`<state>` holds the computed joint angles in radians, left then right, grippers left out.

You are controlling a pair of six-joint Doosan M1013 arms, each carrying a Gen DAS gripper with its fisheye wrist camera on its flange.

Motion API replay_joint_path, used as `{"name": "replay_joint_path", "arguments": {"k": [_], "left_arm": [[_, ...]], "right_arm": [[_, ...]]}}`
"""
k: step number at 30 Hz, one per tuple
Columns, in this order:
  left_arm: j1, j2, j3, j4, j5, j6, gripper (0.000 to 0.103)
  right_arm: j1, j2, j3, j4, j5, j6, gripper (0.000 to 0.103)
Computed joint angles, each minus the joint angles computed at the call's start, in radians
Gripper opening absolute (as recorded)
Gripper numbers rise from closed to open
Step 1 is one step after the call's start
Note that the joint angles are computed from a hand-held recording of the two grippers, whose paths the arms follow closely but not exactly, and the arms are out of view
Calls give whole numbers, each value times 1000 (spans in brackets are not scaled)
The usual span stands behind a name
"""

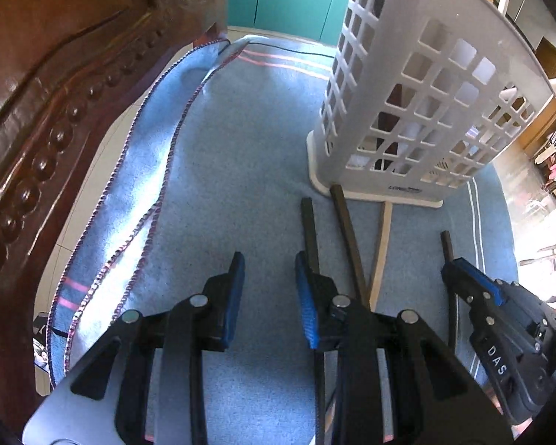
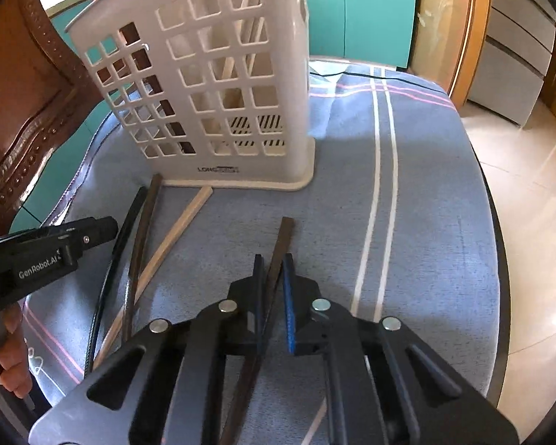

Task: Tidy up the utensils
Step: 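Close the right tool on a dark chopstick while the left tool hovers nearby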

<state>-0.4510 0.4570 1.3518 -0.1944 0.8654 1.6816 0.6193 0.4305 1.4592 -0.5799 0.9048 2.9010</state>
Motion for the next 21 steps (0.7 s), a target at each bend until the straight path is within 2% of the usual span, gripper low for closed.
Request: {"name": "replay_joint_path", "arguments": {"k": [4, 15, 21], "left_arm": [[-8, 9, -9, 14, -6, -5, 29], [-37, -13, 27, 97, -58, -18, 40], [-48, -28, 48, 132, -81, -27, 40]], "right_arm": [[-9, -7, 2, 10, -6, 2, 10], [-15, -13, 4, 19, -5, -2, 10], [-17, -13, 5, 20, -4, -2, 10]]}}
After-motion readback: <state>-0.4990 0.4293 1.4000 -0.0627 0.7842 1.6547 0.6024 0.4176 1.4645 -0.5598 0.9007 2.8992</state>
